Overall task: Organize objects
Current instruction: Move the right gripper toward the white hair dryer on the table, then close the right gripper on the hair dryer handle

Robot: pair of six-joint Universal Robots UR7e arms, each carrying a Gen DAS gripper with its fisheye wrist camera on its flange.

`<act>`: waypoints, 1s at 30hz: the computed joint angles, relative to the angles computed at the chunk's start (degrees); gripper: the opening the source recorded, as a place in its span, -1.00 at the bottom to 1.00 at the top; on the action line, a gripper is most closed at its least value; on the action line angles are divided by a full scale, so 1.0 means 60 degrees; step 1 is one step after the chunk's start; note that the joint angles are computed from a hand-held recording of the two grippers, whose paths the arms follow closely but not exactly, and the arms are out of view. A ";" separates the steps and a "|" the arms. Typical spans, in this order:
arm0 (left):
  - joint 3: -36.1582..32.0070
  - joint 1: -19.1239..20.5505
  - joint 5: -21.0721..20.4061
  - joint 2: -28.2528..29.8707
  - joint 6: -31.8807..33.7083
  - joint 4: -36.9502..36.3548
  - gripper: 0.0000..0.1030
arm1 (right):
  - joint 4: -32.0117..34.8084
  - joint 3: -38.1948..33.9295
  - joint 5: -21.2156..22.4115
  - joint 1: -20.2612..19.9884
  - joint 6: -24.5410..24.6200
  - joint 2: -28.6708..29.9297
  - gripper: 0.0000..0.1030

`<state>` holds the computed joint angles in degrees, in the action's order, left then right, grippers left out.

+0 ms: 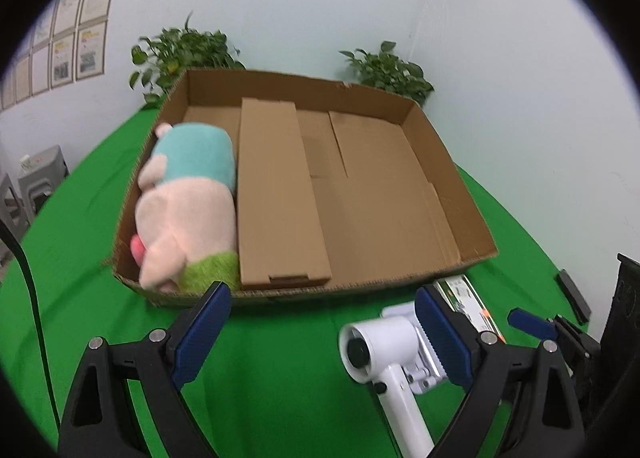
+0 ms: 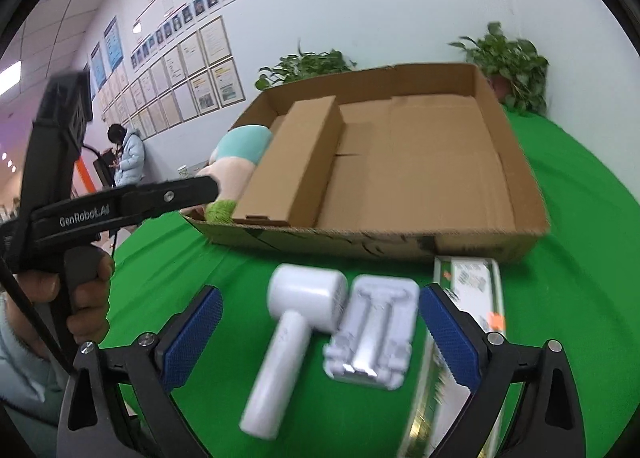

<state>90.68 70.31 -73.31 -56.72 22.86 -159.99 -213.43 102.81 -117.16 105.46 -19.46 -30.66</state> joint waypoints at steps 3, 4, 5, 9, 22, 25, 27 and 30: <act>-0.0100 0.0222 -0.0570 -0.0032 -0.0396 0.1015 0.82 | -0.0109 0.0496 -0.0113 -0.0104 0.0195 -0.0248 0.85; -0.0170 0.0283 -0.0734 -0.0014 -0.0516 0.1360 0.82 | -0.0005 0.0583 -0.0121 -0.0107 0.0274 -0.0285 0.82; -0.0270 0.0356 -0.0937 0.0029 -0.0660 0.1749 0.80 | 0.0187 0.0633 -0.0092 -0.0102 0.0336 -0.0300 0.76; -0.0708 0.0619 -0.1769 0.0312 -0.1404 0.2982 0.73 | 0.0998 0.0487 0.0215 0.0034 0.0324 -0.0052 0.54; -0.1823 0.1293 -0.4248 0.1221 -0.2266 0.5780 0.49 | 0.2753 -0.0922 -0.0741 0.0210 0.0604 0.1133 0.29; -0.1806 0.1298 -0.4267 0.1295 -0.2303 0.5784 0.48 | 0.3065 -0.1277 -0.1016 0.0234 0.0666 0.1317 0.14; -0.1807 0.1296 -0.4197 0.1328 -0.2357 0.5813 0.35 | 0.3458 -0.1546 -0.1290 0.0221 0.0881 0.1432 -0.02; -0.1719 0.1286 -0.4111 0.1281 -0.2368 0.5739 0.18 | 0.3819 -0.1720 -0.1496 0.0212 0.1074 0.1504 -0.15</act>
